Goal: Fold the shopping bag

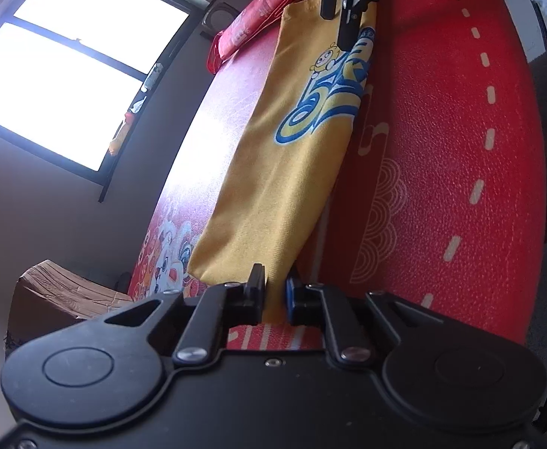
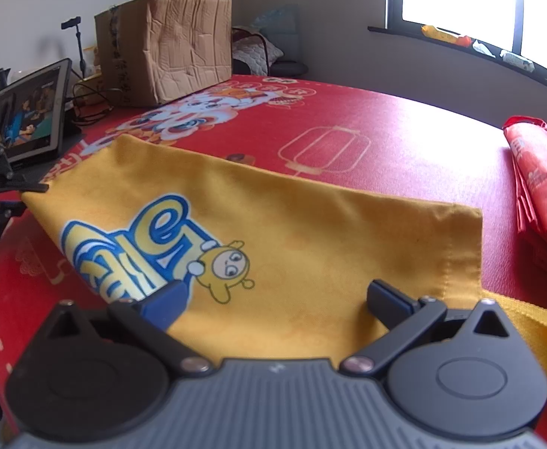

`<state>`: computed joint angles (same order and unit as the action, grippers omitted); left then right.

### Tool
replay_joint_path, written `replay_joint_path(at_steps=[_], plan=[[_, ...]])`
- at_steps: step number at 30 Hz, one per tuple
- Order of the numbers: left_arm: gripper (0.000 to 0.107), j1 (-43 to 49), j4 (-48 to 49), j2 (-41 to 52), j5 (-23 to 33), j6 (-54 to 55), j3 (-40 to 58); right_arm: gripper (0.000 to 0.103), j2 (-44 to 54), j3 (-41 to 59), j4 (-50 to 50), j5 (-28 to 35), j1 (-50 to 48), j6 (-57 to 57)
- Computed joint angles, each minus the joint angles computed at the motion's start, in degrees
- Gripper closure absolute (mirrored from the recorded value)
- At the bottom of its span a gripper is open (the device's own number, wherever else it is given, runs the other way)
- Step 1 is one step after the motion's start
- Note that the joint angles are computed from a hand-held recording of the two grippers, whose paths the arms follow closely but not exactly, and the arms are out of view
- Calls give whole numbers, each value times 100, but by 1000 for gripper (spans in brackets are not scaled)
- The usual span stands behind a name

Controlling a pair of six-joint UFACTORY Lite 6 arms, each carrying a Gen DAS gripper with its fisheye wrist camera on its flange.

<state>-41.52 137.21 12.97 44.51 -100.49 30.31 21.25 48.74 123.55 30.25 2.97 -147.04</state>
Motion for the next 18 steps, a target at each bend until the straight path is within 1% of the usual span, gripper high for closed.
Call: replay_joint_path(at_steps=[4,6,10,18], plan=[[98,223,240,-52,-363,-600,107,1,3,10,-7,-8,4,6],[99,273,303,-67,-438,-765,129,1,-4,8,11,-21,15,-10],[99,253,393,-62,-315,-971,44,1,-18,-8,45,-29,25,-44],[99,309,518,-263,-387,-1353,-122,1,-29,-2,35,-50,30,-38]])
